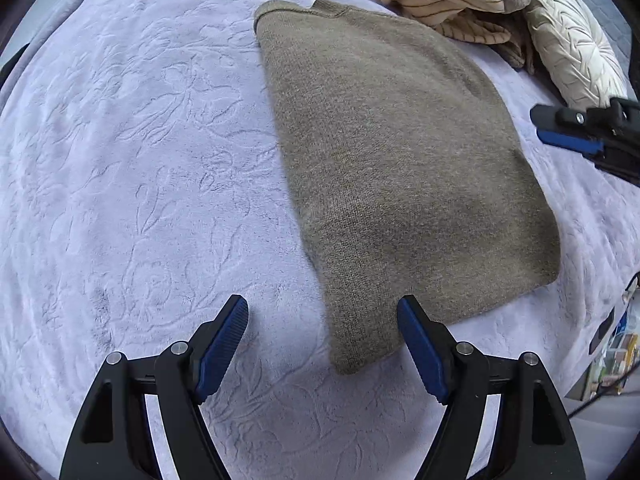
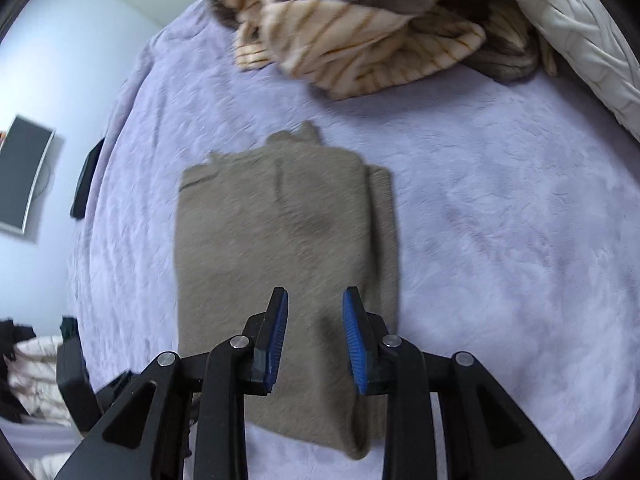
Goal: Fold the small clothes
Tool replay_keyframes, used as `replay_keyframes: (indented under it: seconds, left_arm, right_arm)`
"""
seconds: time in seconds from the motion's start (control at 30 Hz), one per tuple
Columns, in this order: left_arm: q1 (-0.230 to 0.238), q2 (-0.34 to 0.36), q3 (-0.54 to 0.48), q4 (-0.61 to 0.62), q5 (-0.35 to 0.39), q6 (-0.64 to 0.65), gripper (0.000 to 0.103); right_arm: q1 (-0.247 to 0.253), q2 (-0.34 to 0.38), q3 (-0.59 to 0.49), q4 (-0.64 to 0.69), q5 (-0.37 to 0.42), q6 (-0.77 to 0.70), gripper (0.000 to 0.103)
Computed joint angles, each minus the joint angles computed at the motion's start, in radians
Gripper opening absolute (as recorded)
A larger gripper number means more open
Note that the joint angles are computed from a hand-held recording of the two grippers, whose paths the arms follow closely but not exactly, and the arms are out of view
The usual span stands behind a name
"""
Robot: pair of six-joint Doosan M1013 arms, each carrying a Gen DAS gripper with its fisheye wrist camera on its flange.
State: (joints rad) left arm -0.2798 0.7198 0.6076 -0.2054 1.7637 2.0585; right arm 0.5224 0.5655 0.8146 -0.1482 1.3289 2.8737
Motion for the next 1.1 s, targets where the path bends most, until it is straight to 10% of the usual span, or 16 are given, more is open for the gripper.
replay_keyframes:
  seconds: [0.23, 0.73, 1.0, 1.1]
  left_arm:
    - [-0.012, -0.018, 0.027, 0.026, -0.008, 0.006, 0.078]
    - [-0.005, -0.033, 0.032, 0.020, 0.014, 0.021, 0.078]
    - [-0.004, -0.053, 0.056, 0.025, -0.018, 0.024, 0.078]
    - [-0.001, -0.056, 0.059, 0.023, -0.026, 0.011, 0.103]
  right_arm:
    - [0.024, 0.044, -0.018, 0.088, 0.121, -0.070, 0.027]
    - [0.057, -0.003, 0.046, 0.123, 0.110, 0.035, 0.031]
    - [0.075, -0.018, 0.053, 0.115, 0.124, 0.096, 0.054]
    - [0.080, -0.032, 0.076, 0.125, 0.113, 0.122, 0.055]
